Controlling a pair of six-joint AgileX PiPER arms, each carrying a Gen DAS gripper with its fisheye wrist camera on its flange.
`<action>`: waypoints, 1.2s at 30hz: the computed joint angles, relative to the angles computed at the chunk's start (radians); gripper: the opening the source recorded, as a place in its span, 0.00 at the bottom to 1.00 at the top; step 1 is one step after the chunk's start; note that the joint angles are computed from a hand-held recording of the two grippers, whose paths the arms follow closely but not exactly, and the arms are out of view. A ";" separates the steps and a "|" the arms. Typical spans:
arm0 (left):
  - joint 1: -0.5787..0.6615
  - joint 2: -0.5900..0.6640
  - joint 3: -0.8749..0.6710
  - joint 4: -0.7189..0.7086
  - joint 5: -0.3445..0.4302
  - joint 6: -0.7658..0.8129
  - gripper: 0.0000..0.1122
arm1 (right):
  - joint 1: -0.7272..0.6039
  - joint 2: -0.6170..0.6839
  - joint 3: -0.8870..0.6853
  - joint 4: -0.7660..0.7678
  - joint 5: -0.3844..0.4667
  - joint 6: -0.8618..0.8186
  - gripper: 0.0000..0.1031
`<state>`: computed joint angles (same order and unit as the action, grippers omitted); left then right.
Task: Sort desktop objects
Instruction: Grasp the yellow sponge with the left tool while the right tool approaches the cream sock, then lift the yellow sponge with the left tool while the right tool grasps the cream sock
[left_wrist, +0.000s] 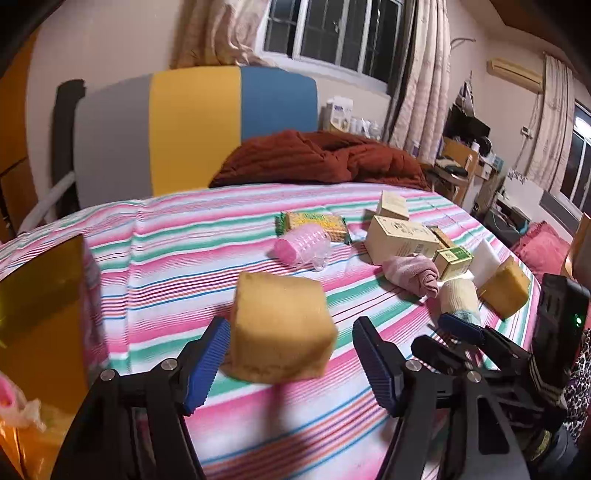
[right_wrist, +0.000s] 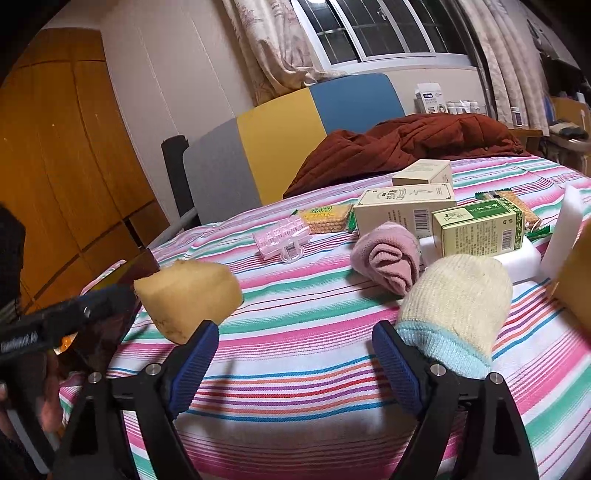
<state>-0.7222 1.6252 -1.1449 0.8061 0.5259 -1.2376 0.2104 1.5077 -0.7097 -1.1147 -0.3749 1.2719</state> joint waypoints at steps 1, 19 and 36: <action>0.011 0.025 -0.026 -0.033 0.001 0.041 0.63 | 0.002 0.000 -0.001 -0.002 0.004 0.002 0.84; -0.086 0.026 0.072 0.226 0.076 -0.275 0.57 | 0.019 -0.008 -0.013 -0.057 0.045 0.050 0.85; -0.240 -0.032 0.214 0.416 0.200 -0.507 0.65 | -0.101 -0.193 0.016 -0.353 0.181 0.309 0.85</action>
